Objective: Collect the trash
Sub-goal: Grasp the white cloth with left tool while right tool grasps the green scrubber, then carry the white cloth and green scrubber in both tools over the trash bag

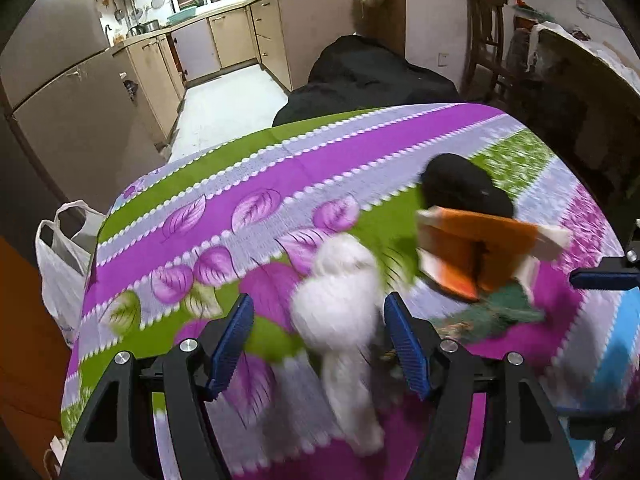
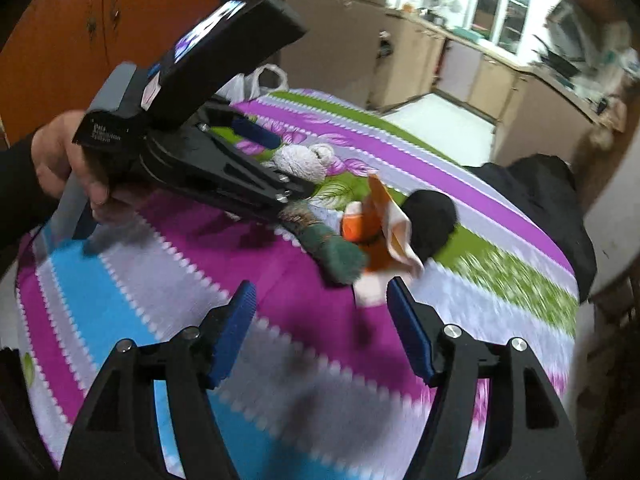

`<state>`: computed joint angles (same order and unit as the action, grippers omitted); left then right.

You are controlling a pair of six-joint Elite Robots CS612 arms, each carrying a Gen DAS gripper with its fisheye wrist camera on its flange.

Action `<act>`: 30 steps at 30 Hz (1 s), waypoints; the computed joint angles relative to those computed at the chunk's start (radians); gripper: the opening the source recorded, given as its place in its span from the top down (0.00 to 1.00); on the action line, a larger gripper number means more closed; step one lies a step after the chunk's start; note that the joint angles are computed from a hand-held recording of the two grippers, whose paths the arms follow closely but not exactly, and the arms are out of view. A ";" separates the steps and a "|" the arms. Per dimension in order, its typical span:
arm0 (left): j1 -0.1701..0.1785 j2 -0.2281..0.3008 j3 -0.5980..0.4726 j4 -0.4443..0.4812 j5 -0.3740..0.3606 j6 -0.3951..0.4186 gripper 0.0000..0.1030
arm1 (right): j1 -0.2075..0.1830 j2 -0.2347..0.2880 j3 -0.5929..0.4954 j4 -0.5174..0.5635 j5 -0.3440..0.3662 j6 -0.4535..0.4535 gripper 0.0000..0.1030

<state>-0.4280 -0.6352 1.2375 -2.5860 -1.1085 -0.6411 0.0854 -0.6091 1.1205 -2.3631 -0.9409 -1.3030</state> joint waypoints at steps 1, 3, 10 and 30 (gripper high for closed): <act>0.006 0.005 -0.006 0.001 -0.012 0.005 0.34 | 0.007 0.010 -0.019 0.020 -0.009 -0.023 0.37; 0.017 0.012 -0.004 -0.028 -0.038 0.024 0.33 | 0.017 0.024 -0.041 0.024 -0.023 -0.042 0.37; 0.029 0.016 0.023 -0.137 -0.081 0.077 0.42 | 0.036 0.055 -0.100 0.099 -0.043 -0.079 0.72; -0.120 -0.137 0.242 -0.240 0.003 0.076 0.68 | -0.123 -0.160 0.210 0.165 0.002 0.267 0.84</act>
